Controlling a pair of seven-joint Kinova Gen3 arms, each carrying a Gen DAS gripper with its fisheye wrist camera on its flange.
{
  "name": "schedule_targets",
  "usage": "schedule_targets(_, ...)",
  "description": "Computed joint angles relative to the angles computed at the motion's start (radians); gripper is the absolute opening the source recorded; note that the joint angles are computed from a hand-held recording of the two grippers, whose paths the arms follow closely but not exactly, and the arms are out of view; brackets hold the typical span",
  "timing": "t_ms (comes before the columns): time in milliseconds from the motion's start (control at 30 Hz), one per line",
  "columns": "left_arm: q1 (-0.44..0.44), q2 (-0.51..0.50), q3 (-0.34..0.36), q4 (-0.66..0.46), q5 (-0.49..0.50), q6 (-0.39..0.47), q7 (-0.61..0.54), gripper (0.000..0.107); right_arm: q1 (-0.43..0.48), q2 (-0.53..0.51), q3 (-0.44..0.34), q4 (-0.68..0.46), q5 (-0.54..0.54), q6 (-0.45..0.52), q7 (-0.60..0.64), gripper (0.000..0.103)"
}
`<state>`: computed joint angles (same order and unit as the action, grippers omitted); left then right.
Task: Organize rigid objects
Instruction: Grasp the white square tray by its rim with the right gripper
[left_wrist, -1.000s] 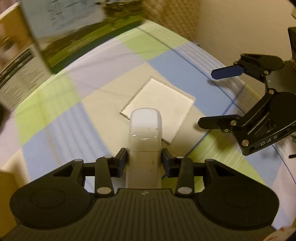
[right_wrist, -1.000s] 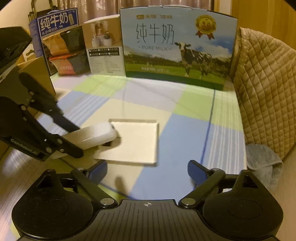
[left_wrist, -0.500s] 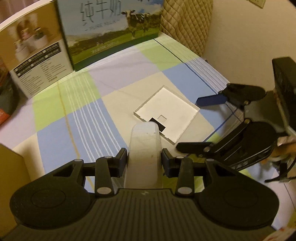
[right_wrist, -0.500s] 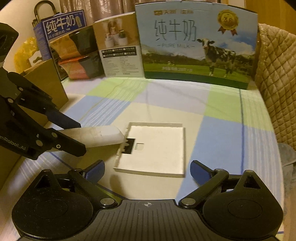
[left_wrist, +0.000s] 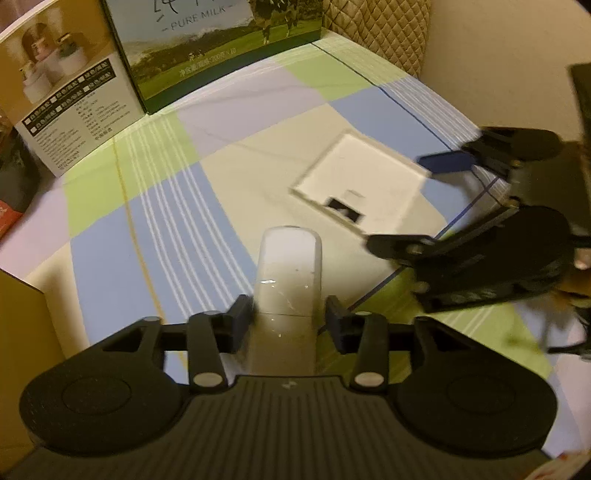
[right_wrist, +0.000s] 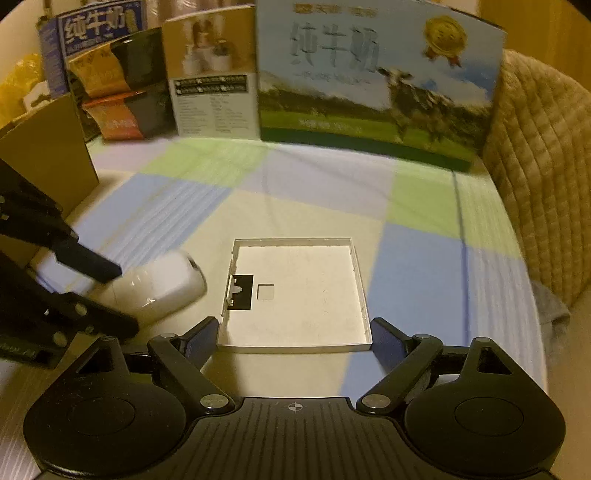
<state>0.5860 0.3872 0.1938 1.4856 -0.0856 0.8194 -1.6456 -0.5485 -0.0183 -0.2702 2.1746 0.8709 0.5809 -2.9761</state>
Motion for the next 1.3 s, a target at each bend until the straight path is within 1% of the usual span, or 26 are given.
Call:
schedule_targets(100, 0.027, 0.014, -0.01, -0.012, -0.033, 0.003, 0.018, 0.048, -0.015, -0.046, -0.026, 0.013, -0.084, 0.072, 0.041, 0.085)
schedule_targets(133, 0.034, 0.017, -0.012, -0.013, -0.044, 0.001, 0.02, 0.052, -0.017, -0.063, -0.037, 0.02, -0.109, 0.093, 0.048, 0.085)
schedule_targets(233, 0.047, 0.023, -0.013, -0.022, -0.065, 0.003, 0.018, 0.054, -0.008, -0.123, -0.069, 0.065, -0.153, 0.099, 0.025, 0.085)
schedule_targets(300, 0.052, 0.022, -0.014, -0.023, -0.073, 0.004, 0.018, 0.052, 0.012, -0.153, -0.114, 0.103, -0.119, 0.085, -0.028, 0.085)
schedule_targets(367, 0.041, 0.022, -0.007, -0.026, -0.052, 0.014, 0.017, 0.043, 0.029, -0.157, -0.152, 0.123, -0.072, 0.082, -0.082, 0.086)
schedule_targets(400, 0.032, 0.021, -0.001, -0.028, -0.034, 0.021, 0.014, 0.035, 0.033, -0.151, -0.163, 0.125, -0.058, 0.086, -0.101, 0.089)
schedule_targets(533, 0.037, 0.007, 0.0, -0.017, -0.014, 0.029, 0.042, 0.035, 0.033, -0.122, -0.17, 0.123, 0.003, 0.084, -0.179, 0.094)
schedule_targets(633, 0.044, -0.009, -0.006, 0.002, -0.004, 0.028, 0.09, 0.035, 0.016, -0.102, -0.16, 0.124, 0.056, 0.09, -0.236, 0.095)
schedule_targets(733, 0.05, -0.031, -0.009, 0.036, -0.004, 0.015, 0.144, 0.035, -0.011, -0.09, -0.146, 0.12, 0.074, 0.107, -0.266, 0.095)
schedule_targets(767, 0.048, -0.039, -0.007, 0.051, -0.001, 0.008, 0.158, 0.035, -0.02, -0.088, -0.143, 0.114, 0.066, 0.12, -0.271, 0.094)
schedule_targets(833, 0.052, -0.06, -0.008, 0.085, -0.011, -0.019, 0.19, 0.035, -0.032, -0.088, -0.149, 0.101, 0.047, 0.15, -0.269, 0.085)
schedule_targets(867, 0.047, -0.067, -0.005, 0.095, -0.005, -0.023, 0.203, 0.035, -0.051, -0.087, -0.136, 0.089, 0.017, 0.166, -0.246, 0.085)
schedule_targets(1000, 0.033, -0.102, 0.013, 0.138, 0.017, -0.04, 0.234, 0.035, -0.078, -0.107, -0.138, 0.056, -0.094, 0.213, -0.172, 0.085)
schedule_targets(1100, 0.026, -0.134, 0.026, 0.169, 0.03, -0.052, 0.249, 0.035, -0.093, -0.139, -0.173, 0.044, -0.141, 0.264, -0.184, 0.085)
schedule_targets(1300, 0.023, -0.201, 0.047, 0.207, 0.044, -0.041, 0.277, 0.035, -0.101, -0.186, -0.24, 0.005, -0.224, 0.359, -0.19, 0.085)
